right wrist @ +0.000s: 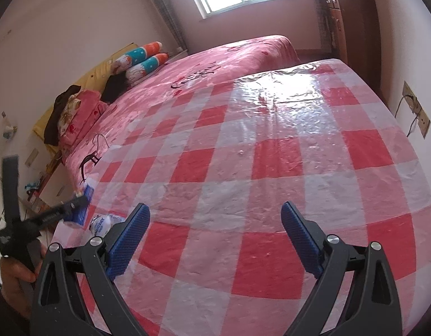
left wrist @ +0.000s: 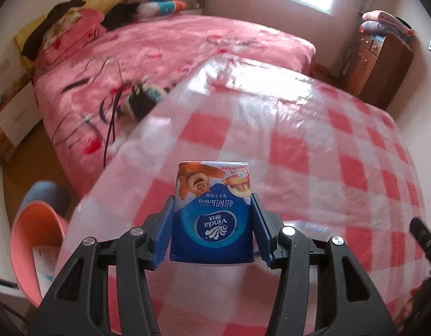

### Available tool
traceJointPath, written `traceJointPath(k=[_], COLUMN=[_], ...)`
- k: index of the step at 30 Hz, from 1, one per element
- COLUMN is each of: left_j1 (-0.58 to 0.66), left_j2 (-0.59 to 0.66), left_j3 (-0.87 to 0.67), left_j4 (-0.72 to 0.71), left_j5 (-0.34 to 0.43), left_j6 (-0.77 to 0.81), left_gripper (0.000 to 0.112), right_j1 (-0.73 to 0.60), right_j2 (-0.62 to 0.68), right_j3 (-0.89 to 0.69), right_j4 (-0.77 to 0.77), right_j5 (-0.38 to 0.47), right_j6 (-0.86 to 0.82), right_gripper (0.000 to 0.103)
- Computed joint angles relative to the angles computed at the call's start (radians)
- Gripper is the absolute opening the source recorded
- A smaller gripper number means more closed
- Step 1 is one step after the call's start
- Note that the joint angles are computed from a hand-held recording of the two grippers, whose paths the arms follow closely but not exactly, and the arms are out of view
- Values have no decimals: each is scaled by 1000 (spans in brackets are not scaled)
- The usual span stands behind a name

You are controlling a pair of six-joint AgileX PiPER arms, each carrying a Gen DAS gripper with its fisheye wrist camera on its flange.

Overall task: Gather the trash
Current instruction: 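Grasp the white MAGICDAY yogurt bottle with the right gripper and lift it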

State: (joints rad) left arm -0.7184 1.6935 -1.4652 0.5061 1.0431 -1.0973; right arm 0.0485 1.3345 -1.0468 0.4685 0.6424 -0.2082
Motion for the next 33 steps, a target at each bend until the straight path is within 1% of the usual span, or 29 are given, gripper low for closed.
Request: traceJointPath(k=[3, 7, 9, 12, 14, 19, 22, 23, 27, 29, 33], left_j1=[-13, -47, -66, -93, -105, -123, -138, -137, -123, -124, -101], left_j2=[-15, -1, 22, 58, 72, 69, 43, 27, -23, -47, -85], left_j3=[51, 54, 31, -11, -30, -29, -2, 16, 71, 101, 157], left_j4=[-34, -72, -94, -114, -151, -233, -169, -148, -117, -96, -113], left_j5=[-47, -109, -140, -160, -188, -234, -215, -209, -191, -182, -210], left_j6=[2, 21, 45, 76, 104, 168, 104, 81, 47, 35, 47], left_gripper=[53, 53, 53, 53, 53, 53, 53, 53, 53, 53, 53], right_j1=[17, 31, 41, 47, 50, 54, 74, 91, 143, 188, 256], right_j2=[-4, -3, -3, 1, 6, 19, 32, 35, 62, 71, 83], right_j3=[3, 7, 10, 9, 6, -2, -5, -6, -20, -24, -38], right_j4=[-10, -18, -30, -53, -61, -91, -118, -148, -207, -285, -409], right_j5=[-1, -6, -7, -6, -5, 9, 15, 12, 15, 6, 5], right_j6=[4, 4, 13, 28, 38, 69, 92, 116, 164, 229, 322], right_gripper=[93, 93, 93, 93, 93, 93, 93, 93, 93, 93, 95])
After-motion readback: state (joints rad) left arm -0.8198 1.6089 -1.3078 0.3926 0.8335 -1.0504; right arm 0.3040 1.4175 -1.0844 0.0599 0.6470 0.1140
